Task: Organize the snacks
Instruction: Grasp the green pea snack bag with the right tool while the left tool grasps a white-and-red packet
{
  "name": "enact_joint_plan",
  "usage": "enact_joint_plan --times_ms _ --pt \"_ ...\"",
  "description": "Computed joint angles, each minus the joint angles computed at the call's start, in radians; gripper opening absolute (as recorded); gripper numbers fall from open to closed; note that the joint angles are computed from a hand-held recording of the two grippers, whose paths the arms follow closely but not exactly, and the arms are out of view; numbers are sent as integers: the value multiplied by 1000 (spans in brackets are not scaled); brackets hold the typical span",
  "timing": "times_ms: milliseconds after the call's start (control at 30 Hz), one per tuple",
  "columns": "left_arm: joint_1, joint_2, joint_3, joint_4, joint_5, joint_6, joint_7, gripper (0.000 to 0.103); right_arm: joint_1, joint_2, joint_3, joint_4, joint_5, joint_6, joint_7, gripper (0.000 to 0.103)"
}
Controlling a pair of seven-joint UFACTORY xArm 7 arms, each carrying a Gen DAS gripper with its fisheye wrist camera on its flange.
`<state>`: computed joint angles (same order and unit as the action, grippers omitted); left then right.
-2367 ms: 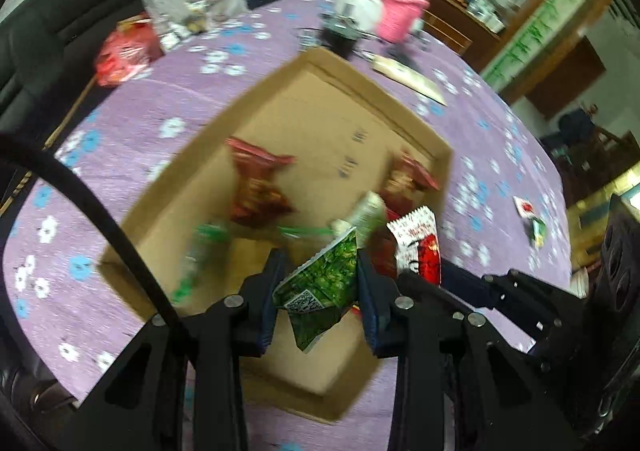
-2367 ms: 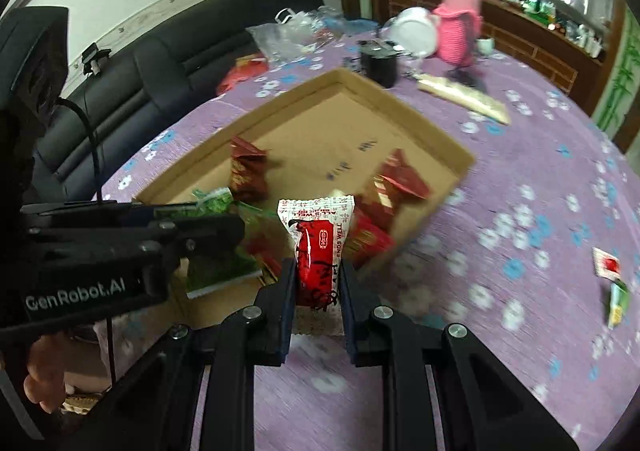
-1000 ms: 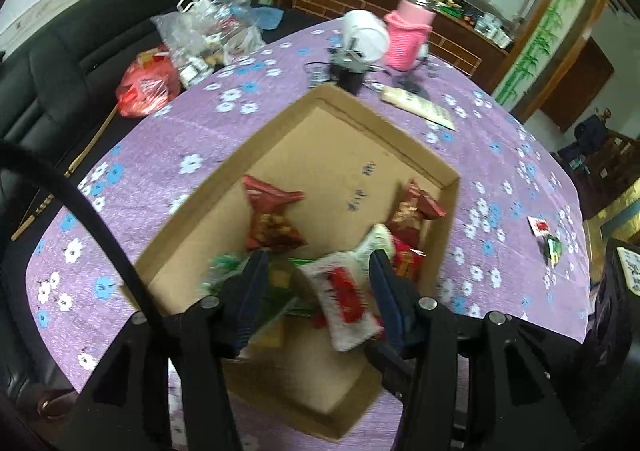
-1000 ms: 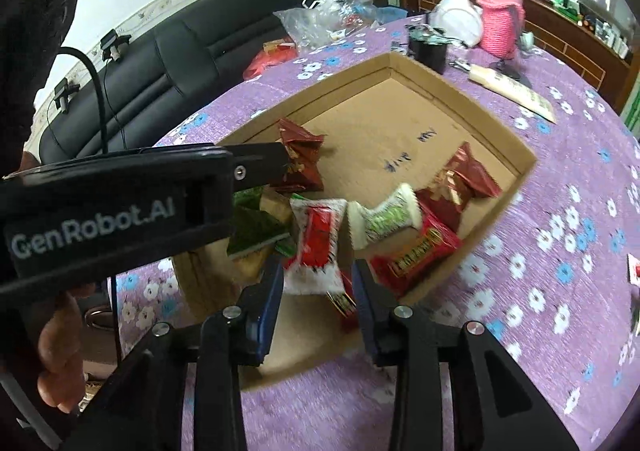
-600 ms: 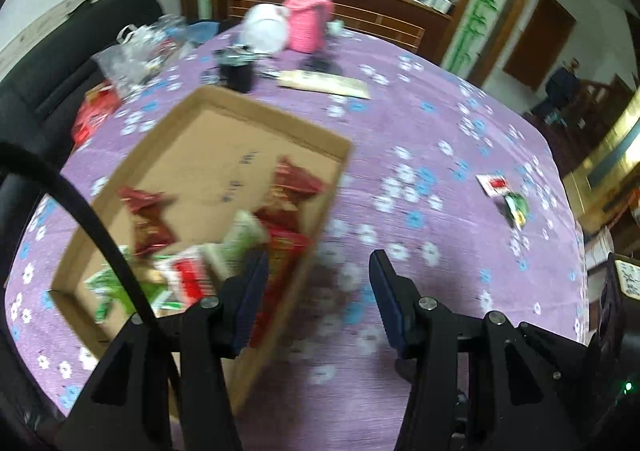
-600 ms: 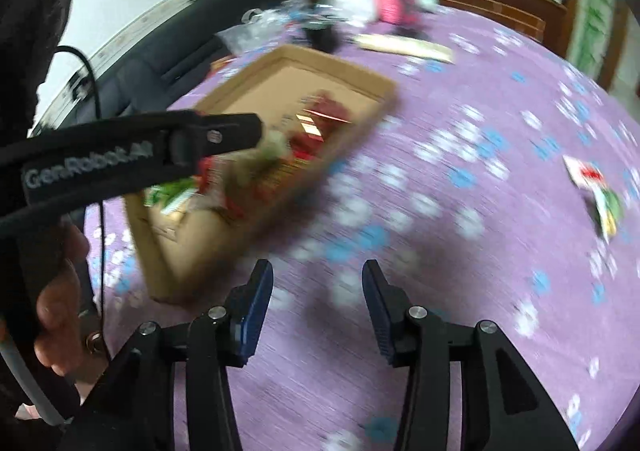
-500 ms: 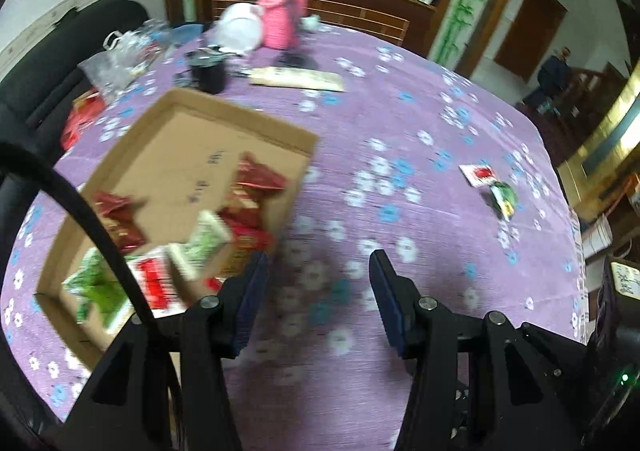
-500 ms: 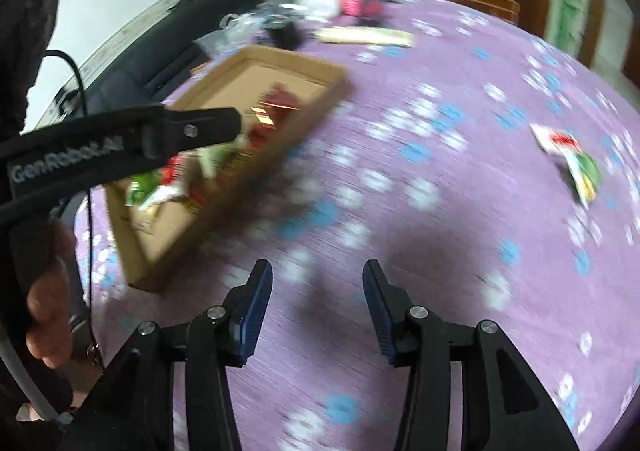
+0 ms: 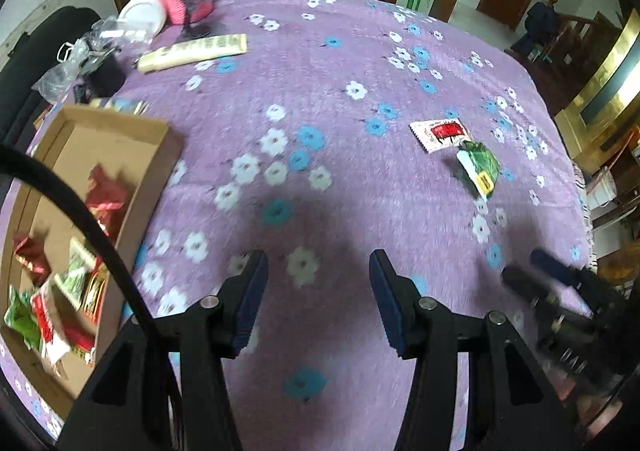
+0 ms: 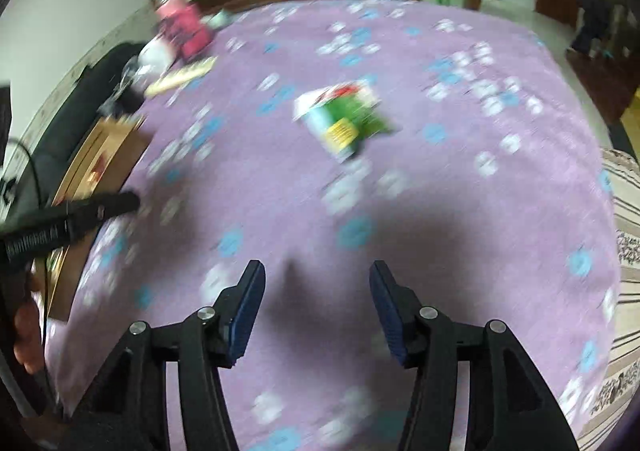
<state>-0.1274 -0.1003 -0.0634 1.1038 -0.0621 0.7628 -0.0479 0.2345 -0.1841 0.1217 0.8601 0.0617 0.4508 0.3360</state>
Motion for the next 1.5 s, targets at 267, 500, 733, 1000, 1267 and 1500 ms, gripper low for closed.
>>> enact_joint_plan --times_ms 267,500,733,1000,1267,1500 --pt "-13 125 -10 139 39 28 -41 54 -44 180 -7 158 -208 -76 39 72" --pt "-29 243 -12 296 88 46 -42 54 -28 283 -31 255 -110 -51 -95 61" --pt "-39 398 -39 495 7 120 76 54 -60 245 -14 212 68 -105 -219 43" --pt "-94 565 -72 722 -6 266 308 54 -66 112 -50 79 264 -74 -344 43" --pt "-151 656 -41 831 58 330 355 54 -57 84 -74 39 350 -67 -384 44" --pt "-132 648 -41 814 19 302 349 34 -57 92 -73 42 350 -76 -382 44"
